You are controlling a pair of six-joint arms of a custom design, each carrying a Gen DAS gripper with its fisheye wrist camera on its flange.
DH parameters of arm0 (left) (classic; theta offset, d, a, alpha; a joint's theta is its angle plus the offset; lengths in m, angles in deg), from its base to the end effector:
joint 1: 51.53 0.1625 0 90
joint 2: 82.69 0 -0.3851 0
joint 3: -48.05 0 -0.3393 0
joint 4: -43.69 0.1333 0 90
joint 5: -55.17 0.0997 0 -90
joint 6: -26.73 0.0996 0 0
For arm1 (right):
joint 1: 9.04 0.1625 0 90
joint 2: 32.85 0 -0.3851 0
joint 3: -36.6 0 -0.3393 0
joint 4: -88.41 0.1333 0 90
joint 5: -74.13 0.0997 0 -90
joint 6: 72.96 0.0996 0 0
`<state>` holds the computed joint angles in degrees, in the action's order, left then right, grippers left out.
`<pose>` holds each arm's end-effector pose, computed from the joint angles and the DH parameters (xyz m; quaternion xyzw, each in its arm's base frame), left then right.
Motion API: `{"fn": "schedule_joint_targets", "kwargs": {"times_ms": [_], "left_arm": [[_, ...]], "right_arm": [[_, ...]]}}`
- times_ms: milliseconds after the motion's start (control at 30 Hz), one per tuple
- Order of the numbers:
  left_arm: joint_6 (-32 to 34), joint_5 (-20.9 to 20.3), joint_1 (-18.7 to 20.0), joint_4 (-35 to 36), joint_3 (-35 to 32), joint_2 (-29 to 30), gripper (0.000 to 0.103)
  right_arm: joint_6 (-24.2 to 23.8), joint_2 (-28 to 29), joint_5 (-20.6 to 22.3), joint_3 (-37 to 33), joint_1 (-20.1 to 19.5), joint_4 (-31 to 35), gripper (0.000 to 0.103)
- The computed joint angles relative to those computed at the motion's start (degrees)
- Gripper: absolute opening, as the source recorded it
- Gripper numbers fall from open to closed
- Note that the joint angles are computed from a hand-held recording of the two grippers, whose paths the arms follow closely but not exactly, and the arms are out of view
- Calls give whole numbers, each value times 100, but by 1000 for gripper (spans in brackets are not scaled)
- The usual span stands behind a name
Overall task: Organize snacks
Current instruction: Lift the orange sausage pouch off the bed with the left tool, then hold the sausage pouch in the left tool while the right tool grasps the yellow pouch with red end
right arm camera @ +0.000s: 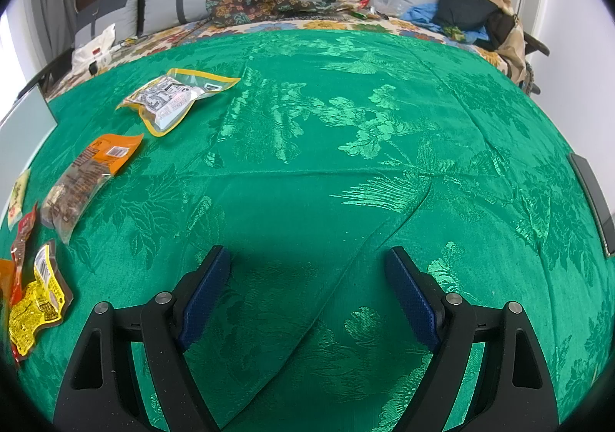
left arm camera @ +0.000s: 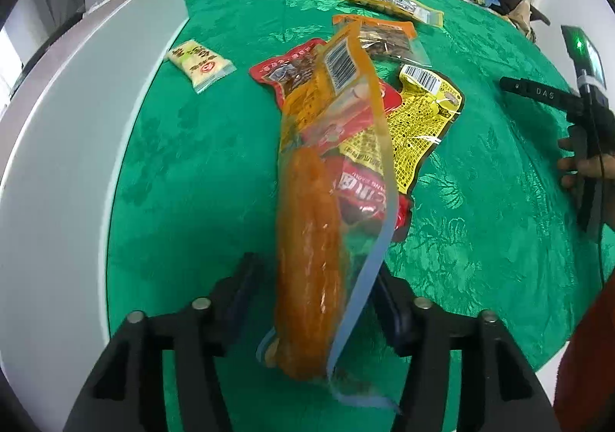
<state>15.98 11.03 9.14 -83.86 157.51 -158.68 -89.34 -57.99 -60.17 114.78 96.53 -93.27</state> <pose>-0.0569 -0.5193 0.2869 0.1349 0.9106 -0.1642 0.3546 0.2426 -0.6331 0.0616 0.1206 -0.8746 0.3039 0.3580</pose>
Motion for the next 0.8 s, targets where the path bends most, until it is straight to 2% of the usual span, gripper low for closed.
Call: {"fn": "schedule_joint_targets", "kwargs": {"times_ms": [200,400,467,533,567,633,700,767,800], "left_arm": [[-43,-10,51,-46,-162,129,60],[-20,-130,135,-159,-222,85,60],[13,-157,166,-195,-298,131,60],[48,-340,196,-235,-357,131,36],[20,-324,175,-235,-370,131,28],[7,-208,129,-372,-269,73,26],[-96,-258,133,-555,-131,-48,26],[-303,-283,129,-739,31,-219,25],[-369,-324,128,-804,84,-293,25]], "right_arm": [[-11,-1,4,3,-1,-7,86],[-148,-246,283,290,-52,111,84],[176,-447,431,475,-48,388,84],[686,-675,548,635,3,870,84],[1041,-805,653,703,41,1215,84],[1810,-1068,1150,817,95,2018,84],[2481,-1199,1991,878,147,2626,84],[2779,-1051,2508,739,248,2892,83],[2934,-832,2607,506,366,3058,83]]}}
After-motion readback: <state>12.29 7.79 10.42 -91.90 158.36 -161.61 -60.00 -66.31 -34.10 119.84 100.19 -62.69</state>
